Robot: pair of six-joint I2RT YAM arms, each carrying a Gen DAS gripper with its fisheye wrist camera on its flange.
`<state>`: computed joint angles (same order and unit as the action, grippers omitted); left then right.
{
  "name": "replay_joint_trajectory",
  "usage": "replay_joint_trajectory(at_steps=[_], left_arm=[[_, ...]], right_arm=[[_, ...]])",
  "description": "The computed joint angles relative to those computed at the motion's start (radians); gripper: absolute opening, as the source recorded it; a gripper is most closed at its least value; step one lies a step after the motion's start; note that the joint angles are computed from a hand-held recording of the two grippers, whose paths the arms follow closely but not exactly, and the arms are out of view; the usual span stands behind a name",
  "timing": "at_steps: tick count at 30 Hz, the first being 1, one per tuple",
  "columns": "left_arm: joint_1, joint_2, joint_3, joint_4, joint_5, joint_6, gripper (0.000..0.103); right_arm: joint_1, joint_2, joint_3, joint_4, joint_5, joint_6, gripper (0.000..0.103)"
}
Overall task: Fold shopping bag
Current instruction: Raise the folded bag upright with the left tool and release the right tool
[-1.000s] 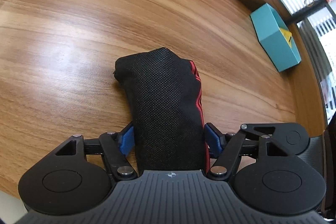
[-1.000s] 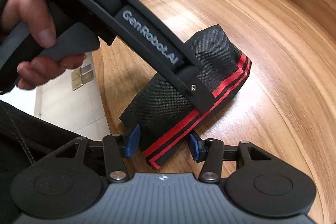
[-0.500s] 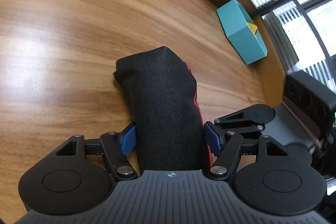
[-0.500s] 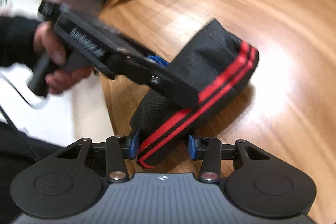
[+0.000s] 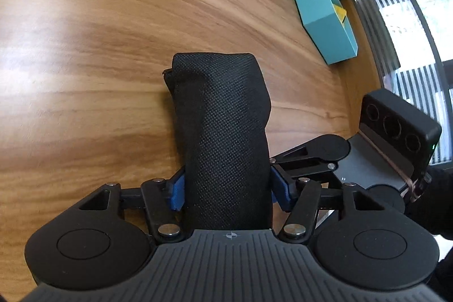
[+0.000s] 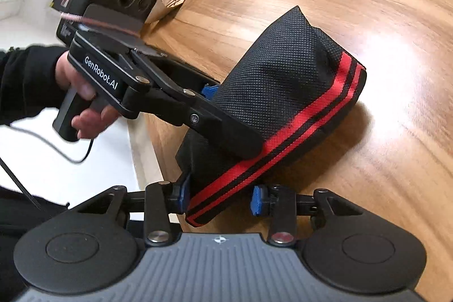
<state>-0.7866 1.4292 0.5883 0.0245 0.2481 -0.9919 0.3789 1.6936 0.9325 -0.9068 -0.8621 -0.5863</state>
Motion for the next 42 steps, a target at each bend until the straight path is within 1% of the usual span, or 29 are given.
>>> replay_joint_trajectory(at_steps=[3,5,7,10,12,13,14,15,17,18,19,20,21,22,23,24,25,26,27,30,31,33,34,35,36,37,38,40,42], left_arm=[[-0.056,-0.013,0.003,0.001,-0.106,-0.038,0.051],[-0.096,-0.013,0.017,-0.012,-0.147,-0.082,0.05],[-0.123,-0.016,0.027,-0.022,-0.174,-0.146,0.05],[-0.173,-0.048,0.048,-0.05,-0.287,-0.246,0.048],[-0.189,-0.077,0.059,-0.061,-0.36,-0.284,0.047],[-0.202,-0.099,0.074,-0.068,-0.429,-0.305,0.047],[-0.205,-0.104,0.083,-0.067,-0.452,-0.306,0.047],[-0.207,-0.112,0.094,-0.063,-0.485,-0.307,0.047],[-0.21,-0.129,0.128,-0.049,-0.568,-0.29,0.047],[-0.212,-0.131,0.149,-0.053,-0.603,-0.271,0.046],[-0.222,-0.124,0.181,-0.081,-0.642,-0.223,0.046],[-0.236,-0.111,0.222,-0.116,-0.689,-0.141,0.047],[-0.263,-0.083,0.287,-0.181,-0.771,-0.042,0.047],[-0.305,-0.03,0.384,-0.285,-0.899,0.082,0.047],[-0.325,0.001,0.431,-0.327,-0.961,0.162,0.047],[-0.343,0.016,0.447,-0.335,-1.011,0.201,0.047],[-0.369,0.041,0.477,-0.343,-1.091,0.293,0.047],[-0.378,0.052,0.491,-0.334,-1.122,0.362,0.047],[-0.379,0.05,0.491,-0.315,-1.133,0.388,0.047],[-0.359,0.05,0.514,-0.287,-1.105,0.454,0.047],[-0.349,0.052,0.52,-0.261,-1.093,0.494,0.047],[-0.322,0.045,0.523,-0.204,-1.049,0.559,0.047],[-0.304,0.036,0.517,-0.169,-1.014,0.584,0.047],[-0.282,0.028,0.507,-0.13,-0.969,0.598,0.047],[-0.265,0.031,0.512,-0.115,-0.936,0.605,0.047],[-0.246,0.033,0.514,-0.1,-0.899,0.616,0.047],[-0.215,0.033,0.506,-0.067,-0.849,0.633,0.047],[-0.171,0.027,0.49,-0.042,-0.779,0.642,0.047],[-0.122,0.02,0.492,-0.035,-0.704,0.634,0.048]], right_arm=[[-0.029,0.036,0.033,-0.027,-0.012,-0.004,0.044],[-0.053,0.045,0.035,-0.041,-0.024,-0.015,0.045],[-0.079,0.045,0.035,-0.085,-0.02,-0.092,0.047],[-0.139,0.058,0.038,-0.173,-0.038,-0.216,0.05],[-0.18,0.07,0.051,-0.217,-0.06,-0.264,0.053],[-0.217,0.08,0.067,-0.249,-0.089,-0.298,0.055],[-0.256,0.097,0.093,-0.306,-0.131,-0.341,0.056],[-0.264,0.105,0.107,-0.318,-0.148,-0.336,0.056],[-0.326,0.126,0.157,-0.399,-0.214,-0.364,0.061],[-0.353,0.13,0.181,-0.444,-0.234,-0.395,0.061],[-0.363,0.127,0.189,-0.455,-0.237,-0.4,0.061],[-0.384,0.122,0.206,-0.485,-0.243,-0.416,0.061],[-0.404,0.105,0.219,-0.501,-0.237,-0.419,0.061],[-0.426,0.059,0.221,-0.483,-0.195,-0.387,0.061],[-0.444,0.011,0.219,-0.458,-0.157,-0.352,0.065],[-0.454,-0.047,0.197,-0.402,-0.129,-0.291,0.069],[-0.468,-0.1,0.177,-0.356,-0.101,-0.24,0.078],[-0.491,-0.146,0.16,-0.324,-0.08,-0.2,0.087],[-0.517,-0.199,0.142,-0.286,-0.057,-0.151,0.088],[-0.593,-0.349,0.097,-0.154,0.015,0.021,0.09],[-0.612,-0.419,0.076,-0.068,0.067,0.133,0.091],[-0.628,-0.466,0.062,0.006,0.112,0.218,0.091],[-0.633,-0.517,0.043,0.087,0.162,0.307,0.091],[-0.633,-0.552,0.031,0.143,0.206,0.366,0.093],[-0.642,-0.558,0.034,0.158,0.213,0.375,0.096],[-0.641,-0.589,0.032,0.206,0.246,0.422,0.103],[-0.635,-0.622,0.025,0.257,0.284,0.462,0.102],[-0.595,-0.683,0.004,0.339,0.383,0.528,0.102],[-0.638,-0.697,0.019,0.379,0.433,0.499,0.102]])
